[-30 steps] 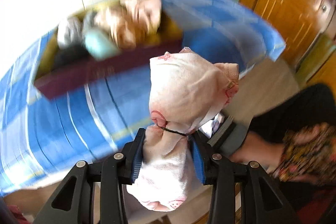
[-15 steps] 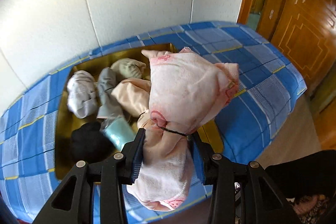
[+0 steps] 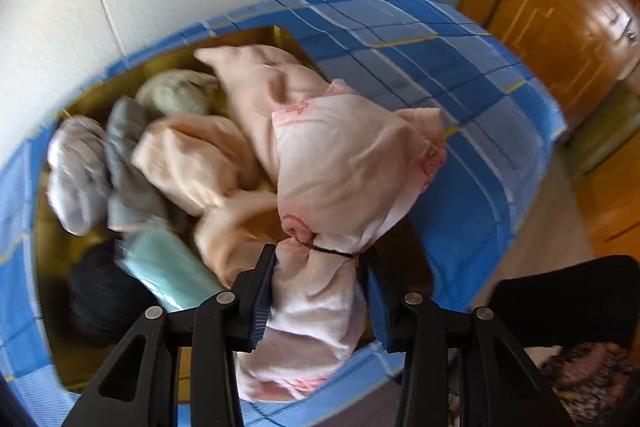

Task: Organize soft objects
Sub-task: 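Lower the pink-white cloth into the gold box and open the left gripper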

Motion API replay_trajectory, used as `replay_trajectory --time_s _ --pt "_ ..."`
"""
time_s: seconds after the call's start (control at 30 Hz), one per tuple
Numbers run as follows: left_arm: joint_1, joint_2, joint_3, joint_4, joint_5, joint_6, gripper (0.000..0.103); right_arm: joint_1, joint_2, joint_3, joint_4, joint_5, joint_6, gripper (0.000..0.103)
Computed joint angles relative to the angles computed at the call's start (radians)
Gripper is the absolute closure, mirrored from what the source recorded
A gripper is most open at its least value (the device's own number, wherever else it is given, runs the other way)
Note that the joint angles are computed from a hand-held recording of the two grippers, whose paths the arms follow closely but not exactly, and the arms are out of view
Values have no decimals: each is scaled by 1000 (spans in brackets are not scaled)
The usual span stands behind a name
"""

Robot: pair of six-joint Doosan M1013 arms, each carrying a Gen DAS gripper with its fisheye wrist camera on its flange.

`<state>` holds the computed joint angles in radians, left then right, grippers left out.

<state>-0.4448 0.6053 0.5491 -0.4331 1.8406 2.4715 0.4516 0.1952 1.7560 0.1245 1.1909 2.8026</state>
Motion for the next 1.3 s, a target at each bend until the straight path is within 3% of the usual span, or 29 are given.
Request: replay_trajectory --time_s 0.23,0.33,0.4,0.5,0.57,0.63,0.7,0.73,0.87,1.03,1.1,1.17,1.3 --pt "-36 -21 50 154 -49 91 61 -4 -6 25 -1 -24 -1 55" --pt "-54 -44 97 254 -150 113 60 -3 -4 25 1 -25 0 55" --pt "-45 -44 91 229 -151 111 59 -3 -5 25 3 -25 3 55" --pt "-15 -35 51 110 -104 94 45 -3 -5 25 4 -26 3 55" --pt "3 -42 44 38 -113 84 37 -2 -5 25 5 -29 4 55" --pt "15 -32 14 -9 -99 53 38 -2 -6 25 5 -30 4 55" --pt "12 -22 -14 -11 -93 16 62 -1 -5 25 4 -31 4 55" --pt "5 -23 -13 12 -91 10 80 -1 -5 25 4 -31 4 55" --pt "-24 -31 17 104 -111 15 81 0 -5 24 2 -30 7 55" --pt "-50 -45 81 130 -123 29 81 -1 -3 22 3 -29 3 55" --pt "-62 -50 99 136 -131 33 78 -1 -1 20 5 -27 3 55" --pt "-64 -42 85 128 -108 27 67 -1 0 20 6 -27 3 55" --pt "-50 -50 89 113 -125 28 63 0 1 19 7 -29 2 55"
